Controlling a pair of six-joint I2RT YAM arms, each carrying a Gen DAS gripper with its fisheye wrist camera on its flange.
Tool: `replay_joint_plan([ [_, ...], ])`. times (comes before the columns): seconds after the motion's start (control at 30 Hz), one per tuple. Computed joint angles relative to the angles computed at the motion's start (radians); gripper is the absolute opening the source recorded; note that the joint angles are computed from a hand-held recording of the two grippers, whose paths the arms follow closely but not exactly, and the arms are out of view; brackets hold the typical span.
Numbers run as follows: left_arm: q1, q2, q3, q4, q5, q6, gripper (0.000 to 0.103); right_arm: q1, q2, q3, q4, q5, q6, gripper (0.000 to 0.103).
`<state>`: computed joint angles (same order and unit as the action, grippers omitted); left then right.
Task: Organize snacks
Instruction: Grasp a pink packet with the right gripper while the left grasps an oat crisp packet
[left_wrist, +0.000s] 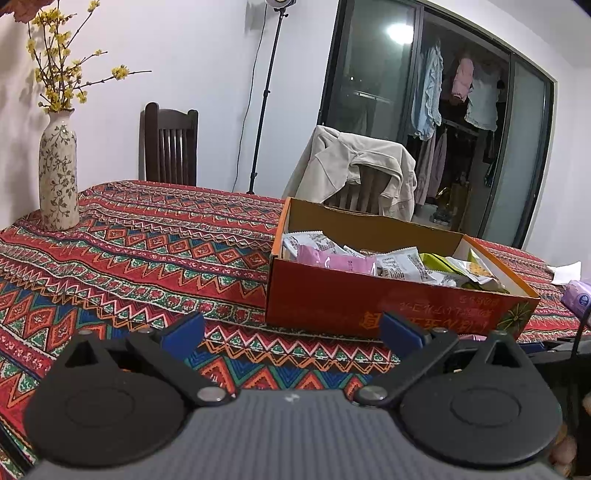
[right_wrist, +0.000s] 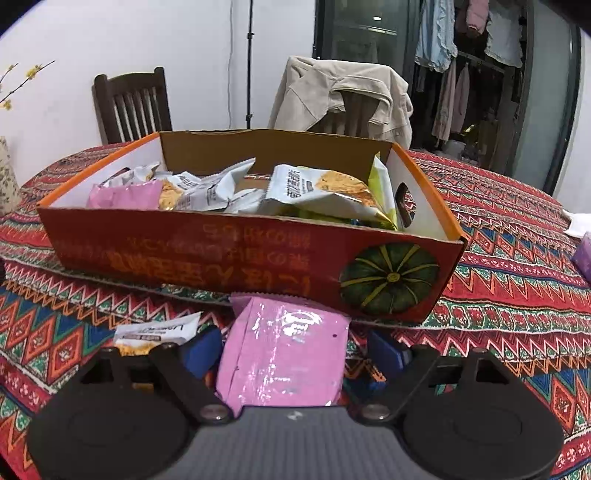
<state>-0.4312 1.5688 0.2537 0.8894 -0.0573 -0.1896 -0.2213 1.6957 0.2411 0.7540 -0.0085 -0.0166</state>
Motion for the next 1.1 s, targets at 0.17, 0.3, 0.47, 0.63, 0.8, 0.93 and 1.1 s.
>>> replay_joint_plan([
  [0.17, 0.001, 0.0, -0.002, 0.002, 0.001, -0.001, 0.103, -0.046, -0.055, -0.028, -0.03, -0.09, -0.03, 0.061],
  [0.3, 0.004, 0.003, 0.002, -0.002, 0.002, -0.003, 0.103, -0.082, -0.121, -0.097, 0.021, -0.129, -0.051, 0.06],
  [0.47, -0.004, 0.008, 0.013, -0.021, -0.012, -0.003, 0.103, -0.208, -0.281, -0.194, 0.048, -0.228, -0.089, 0.061],
  [0.63, -0.017, 0.024, 0.028, -0.035, -0.038, 0.003, 0.103, -0.366, -0.254, -0.226, 0.114, -0.336, -0.125, 0.061],
  [0.8, -0.039, 0.028, 0.057, -0.093, -0.082, 0.005, 0.103, -0.475, -0.098, -0.222, 0.245, -0.433, -0.12, 0.061],
  [0.93, -0.083, -0.02, 0.073, -0.169, -0.132, 0.016, 0.103, -0.541, -0.047, -0.234, 0.327, -0.519, -0.116, 0.061],
  [1.1, -0.186, -0.078, 0.112, -0.271, -0.21, 0.0, 0.103, -0.563, -0.013, -0.236, 0.354, -0.544, -0.113, 0.061],
])
